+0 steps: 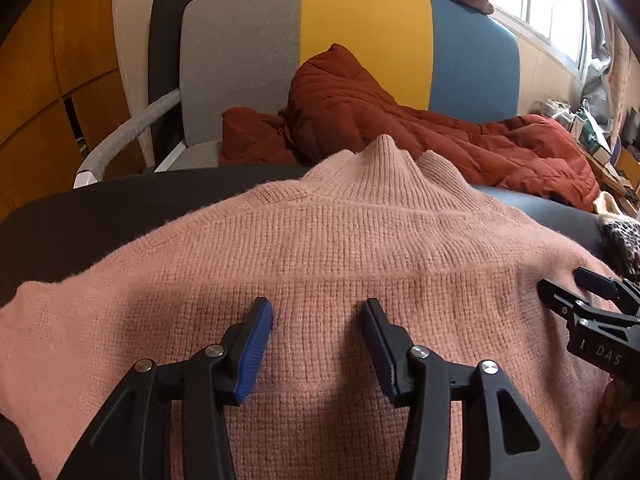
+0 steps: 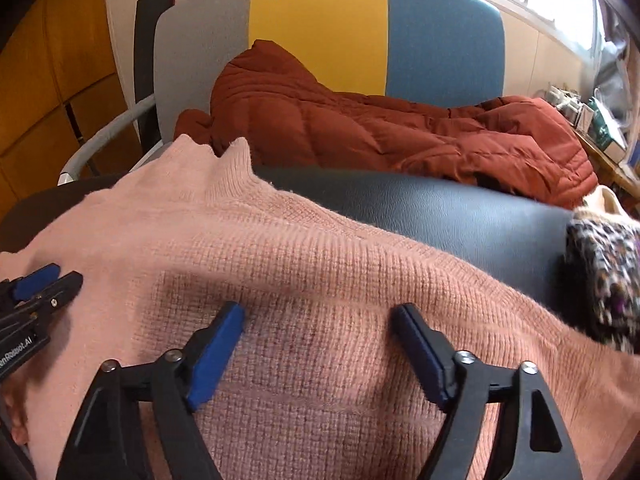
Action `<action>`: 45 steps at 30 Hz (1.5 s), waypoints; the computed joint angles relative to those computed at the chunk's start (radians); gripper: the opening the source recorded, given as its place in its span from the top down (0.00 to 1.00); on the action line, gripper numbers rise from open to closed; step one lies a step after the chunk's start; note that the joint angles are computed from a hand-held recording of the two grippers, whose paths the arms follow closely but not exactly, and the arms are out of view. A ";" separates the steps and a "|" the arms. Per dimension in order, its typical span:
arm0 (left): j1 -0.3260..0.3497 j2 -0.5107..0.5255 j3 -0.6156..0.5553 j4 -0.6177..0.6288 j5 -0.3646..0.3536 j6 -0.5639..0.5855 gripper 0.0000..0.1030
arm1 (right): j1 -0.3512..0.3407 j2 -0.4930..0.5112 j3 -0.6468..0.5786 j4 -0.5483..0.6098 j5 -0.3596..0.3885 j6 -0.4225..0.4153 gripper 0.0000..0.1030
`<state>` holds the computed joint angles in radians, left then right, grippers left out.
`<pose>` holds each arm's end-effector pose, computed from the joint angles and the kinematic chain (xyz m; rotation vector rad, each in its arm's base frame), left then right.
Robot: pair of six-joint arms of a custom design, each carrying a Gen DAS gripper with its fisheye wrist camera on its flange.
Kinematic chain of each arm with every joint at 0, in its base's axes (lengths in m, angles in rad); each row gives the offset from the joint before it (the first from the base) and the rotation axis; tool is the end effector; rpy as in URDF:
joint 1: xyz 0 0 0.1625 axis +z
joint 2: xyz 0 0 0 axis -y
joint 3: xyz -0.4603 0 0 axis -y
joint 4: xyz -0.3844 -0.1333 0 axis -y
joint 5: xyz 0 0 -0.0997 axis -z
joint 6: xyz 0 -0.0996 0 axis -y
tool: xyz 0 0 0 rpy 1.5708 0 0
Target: Fold clothes
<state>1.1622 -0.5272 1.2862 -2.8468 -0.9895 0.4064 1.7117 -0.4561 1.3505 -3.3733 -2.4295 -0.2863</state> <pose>-0.1471 -0.8130 0.1065 0.8052 2.3618 -0.6586 0.1650 -0.7508 0.1040 -0.0132 -2.1160 0.9366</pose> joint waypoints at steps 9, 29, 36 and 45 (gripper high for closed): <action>0.015 -0.098 0.076 0.032 -0.025 -0.078 0.54 | -0.005 0.003 -0.010 0.004 0.003 0.003 0.16; 0.251 -0.271 -0.192 0.559 0.410 -0.672 0.57 | 0.079 -0.125 0.281 0.074 0.207 0.182 0.14; 0.260 -0.194 -0.255 0.437 0.572 -0.479 0.55 | 0.093 -0.079 0.310 -0.004 0.168 0.125 0.07; 0.202 -0.253 -0.130 0.272 0.549 -0.428 0.59 | 0.106 -0.002 0.198 0.057 0.037 0.042 0.00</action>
<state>1.3638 -0.7797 1.1561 -2.5743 -0.4402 -0.0219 1.8177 -0.4578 1.5480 -3.3161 -2.3923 -0.2447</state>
